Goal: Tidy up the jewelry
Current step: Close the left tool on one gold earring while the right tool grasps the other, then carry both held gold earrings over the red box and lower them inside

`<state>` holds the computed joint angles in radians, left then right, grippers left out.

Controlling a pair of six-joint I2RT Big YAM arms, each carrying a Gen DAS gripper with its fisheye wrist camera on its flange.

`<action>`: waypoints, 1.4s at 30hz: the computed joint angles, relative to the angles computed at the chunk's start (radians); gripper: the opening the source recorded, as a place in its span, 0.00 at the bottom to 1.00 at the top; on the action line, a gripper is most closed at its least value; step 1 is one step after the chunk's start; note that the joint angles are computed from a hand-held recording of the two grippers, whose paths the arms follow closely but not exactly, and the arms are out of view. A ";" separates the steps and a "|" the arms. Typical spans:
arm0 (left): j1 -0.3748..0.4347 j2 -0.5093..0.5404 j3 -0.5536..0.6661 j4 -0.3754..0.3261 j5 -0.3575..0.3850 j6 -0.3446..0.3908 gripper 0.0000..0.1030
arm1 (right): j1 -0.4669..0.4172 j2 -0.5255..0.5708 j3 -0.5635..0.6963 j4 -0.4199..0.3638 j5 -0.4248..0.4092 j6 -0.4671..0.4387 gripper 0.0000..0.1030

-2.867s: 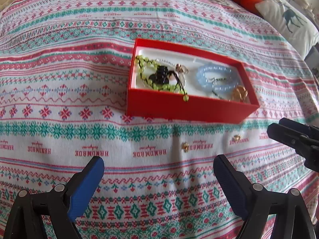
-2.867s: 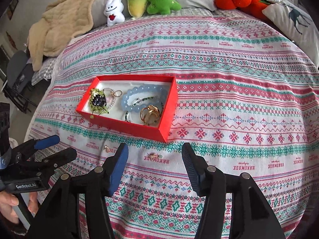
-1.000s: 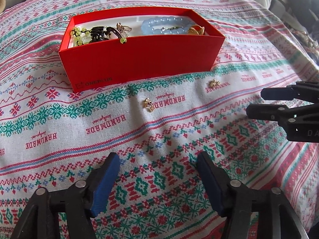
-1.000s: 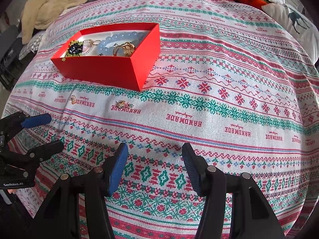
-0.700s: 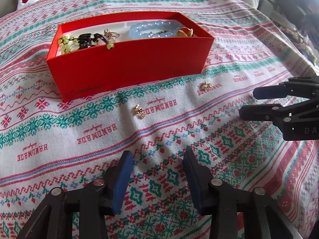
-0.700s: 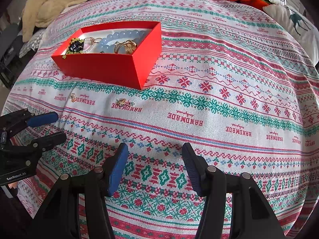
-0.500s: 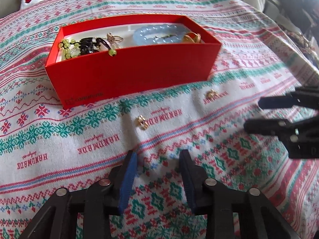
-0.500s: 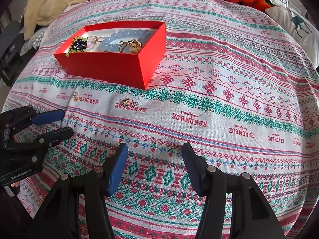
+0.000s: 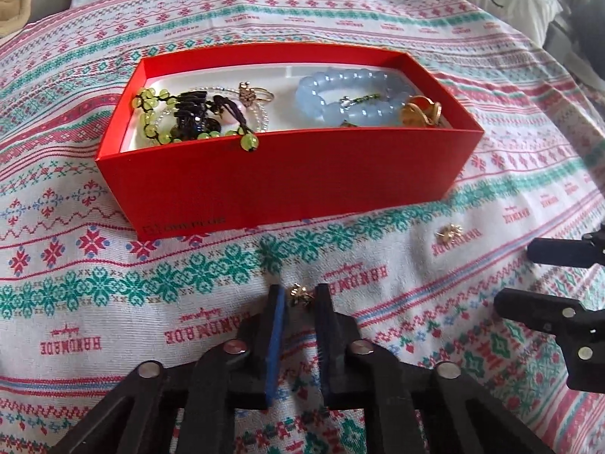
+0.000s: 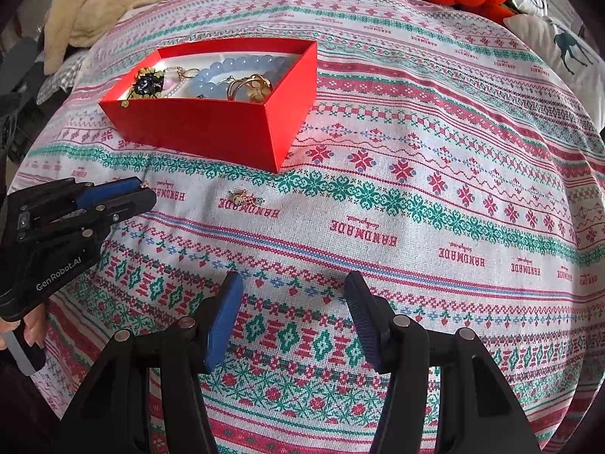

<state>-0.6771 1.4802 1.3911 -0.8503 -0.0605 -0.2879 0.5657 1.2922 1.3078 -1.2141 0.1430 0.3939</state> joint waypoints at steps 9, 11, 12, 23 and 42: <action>0.011 -0.041 -0.013 -0.040 -0.005 0.002 0.04 | 0.026 0.025 0.006 0.048 0.067 -0.016 0.57; 0.017 -0.055 -0.019 -0.050 -0.003 -0.003 0.04 | 0.034 0.036 0.010 0.064 0.080 -0.016 0.57; 0.020 -0.060 -0.022 -0.055 -0.003 -0.005 0.04 | 0.036 0.042 0.013 0.073 0.083 -0.017 0.57; 0.050 -0.119 -0.074 -0.076 -0.001 -0.008 0.04 | 0.060 0.123 0.075 0.116 0.124 -0.004 0.57; 0.051 -0.128 -0.077 -0.083 -0.005 0.009 0.04 | 0.060 0.155 0.117 0.105 0.135 -0.023 0.10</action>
